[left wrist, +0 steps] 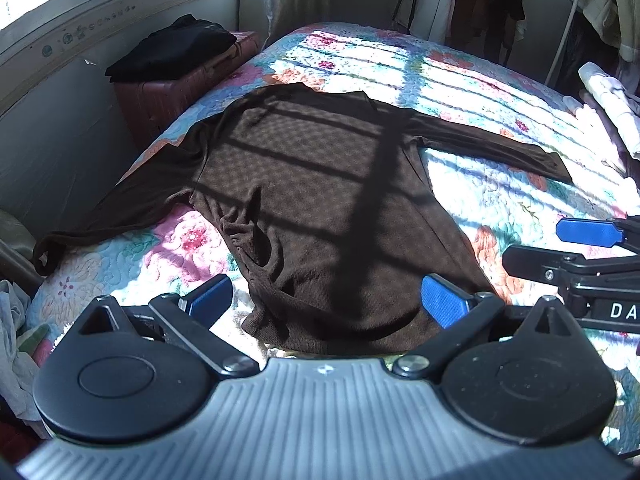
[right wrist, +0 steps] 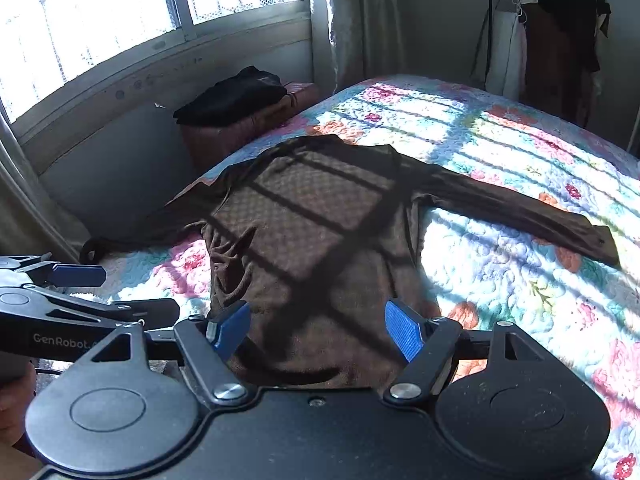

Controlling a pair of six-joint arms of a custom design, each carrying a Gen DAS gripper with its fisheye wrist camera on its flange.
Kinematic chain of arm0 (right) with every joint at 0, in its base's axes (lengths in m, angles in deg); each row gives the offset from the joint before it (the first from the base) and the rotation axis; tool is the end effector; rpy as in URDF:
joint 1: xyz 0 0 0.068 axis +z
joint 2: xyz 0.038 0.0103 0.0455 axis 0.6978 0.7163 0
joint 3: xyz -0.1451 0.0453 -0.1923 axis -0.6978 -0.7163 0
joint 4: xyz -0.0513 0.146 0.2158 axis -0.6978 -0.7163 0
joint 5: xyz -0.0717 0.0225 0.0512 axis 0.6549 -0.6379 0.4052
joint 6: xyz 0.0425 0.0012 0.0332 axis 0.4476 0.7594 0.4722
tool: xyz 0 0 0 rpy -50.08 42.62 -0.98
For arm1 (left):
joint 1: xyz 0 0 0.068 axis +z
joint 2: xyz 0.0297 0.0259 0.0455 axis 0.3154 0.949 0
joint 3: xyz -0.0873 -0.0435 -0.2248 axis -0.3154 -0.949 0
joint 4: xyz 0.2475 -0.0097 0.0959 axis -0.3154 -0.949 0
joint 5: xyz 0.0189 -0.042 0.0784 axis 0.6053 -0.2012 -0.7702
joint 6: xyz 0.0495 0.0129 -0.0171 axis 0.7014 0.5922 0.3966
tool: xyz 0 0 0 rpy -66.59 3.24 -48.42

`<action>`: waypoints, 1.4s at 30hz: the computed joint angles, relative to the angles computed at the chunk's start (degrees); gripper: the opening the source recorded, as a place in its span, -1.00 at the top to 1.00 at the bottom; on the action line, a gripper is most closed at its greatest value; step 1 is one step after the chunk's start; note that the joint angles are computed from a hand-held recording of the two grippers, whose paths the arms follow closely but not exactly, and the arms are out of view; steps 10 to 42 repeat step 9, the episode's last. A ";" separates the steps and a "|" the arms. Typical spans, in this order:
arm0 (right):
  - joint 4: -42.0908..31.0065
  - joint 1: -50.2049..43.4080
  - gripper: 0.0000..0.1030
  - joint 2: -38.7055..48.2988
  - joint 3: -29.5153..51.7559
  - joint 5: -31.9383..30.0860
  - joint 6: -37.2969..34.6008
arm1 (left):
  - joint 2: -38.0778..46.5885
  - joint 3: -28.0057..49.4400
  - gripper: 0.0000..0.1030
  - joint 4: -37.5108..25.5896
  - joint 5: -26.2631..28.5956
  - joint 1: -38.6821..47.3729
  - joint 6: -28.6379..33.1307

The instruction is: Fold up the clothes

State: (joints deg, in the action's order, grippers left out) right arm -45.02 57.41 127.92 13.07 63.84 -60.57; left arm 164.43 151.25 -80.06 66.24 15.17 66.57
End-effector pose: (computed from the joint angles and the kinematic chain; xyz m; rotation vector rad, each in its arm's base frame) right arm 0.2751 0.0612 0.2950 0.1207 2.3714 0.1508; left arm 0.3430 -0.0282 0.3004 0.4548 2.4377 -0.2482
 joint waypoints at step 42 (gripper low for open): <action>0.05 0.40 -0.54 0.01 0.03 -0.10 -0.09 | 0.35 0.21 -1.00 -0.26 -0.20 0.15 -0.49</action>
